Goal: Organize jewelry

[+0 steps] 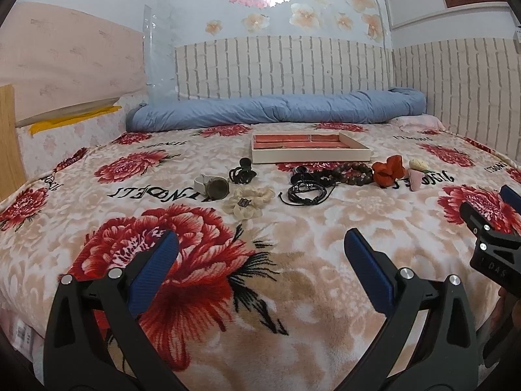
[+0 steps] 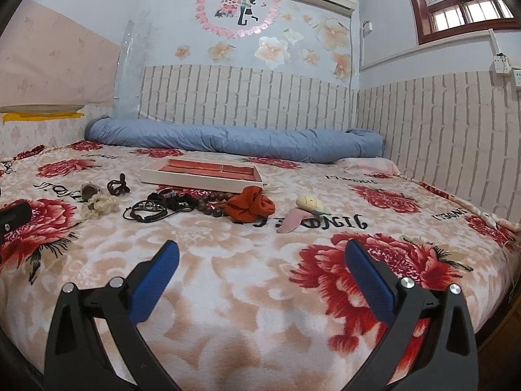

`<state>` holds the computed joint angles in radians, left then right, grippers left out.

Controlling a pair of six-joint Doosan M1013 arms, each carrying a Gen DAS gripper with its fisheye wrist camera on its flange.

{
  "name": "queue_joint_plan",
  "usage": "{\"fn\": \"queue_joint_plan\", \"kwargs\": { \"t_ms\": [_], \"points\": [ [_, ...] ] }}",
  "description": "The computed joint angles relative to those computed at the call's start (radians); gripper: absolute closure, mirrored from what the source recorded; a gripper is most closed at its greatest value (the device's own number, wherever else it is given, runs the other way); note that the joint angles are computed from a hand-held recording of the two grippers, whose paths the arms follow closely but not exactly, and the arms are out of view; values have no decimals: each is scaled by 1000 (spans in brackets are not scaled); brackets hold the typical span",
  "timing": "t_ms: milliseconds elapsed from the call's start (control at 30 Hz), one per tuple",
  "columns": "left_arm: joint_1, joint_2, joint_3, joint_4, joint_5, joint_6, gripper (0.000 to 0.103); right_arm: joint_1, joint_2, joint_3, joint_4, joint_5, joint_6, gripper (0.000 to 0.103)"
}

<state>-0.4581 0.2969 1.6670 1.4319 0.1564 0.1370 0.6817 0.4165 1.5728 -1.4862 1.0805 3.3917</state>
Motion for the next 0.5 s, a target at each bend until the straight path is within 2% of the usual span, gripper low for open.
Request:
{"fn": "queue_joint_plan", "kwargs": {
  "t_ms": [133, 200, 333, 500],
  "points": [
    [0, 6, -6, -84, -4, 86, 5, 2, 12, -12, 7, 33, 1, 4],
    [0, 10, -10, -117, -5, 119, 5, 0, 9, -6, 1, 18, 12, 4],
    [4, 20, -24, -277, -11, 280, 5, -4, 15, -13, 19, 22, 0, 4],
    [7, 32, -44, -345, -13, 363, 5, -12, 20, -26, 45, 29, -1, 4]
  ]
}}
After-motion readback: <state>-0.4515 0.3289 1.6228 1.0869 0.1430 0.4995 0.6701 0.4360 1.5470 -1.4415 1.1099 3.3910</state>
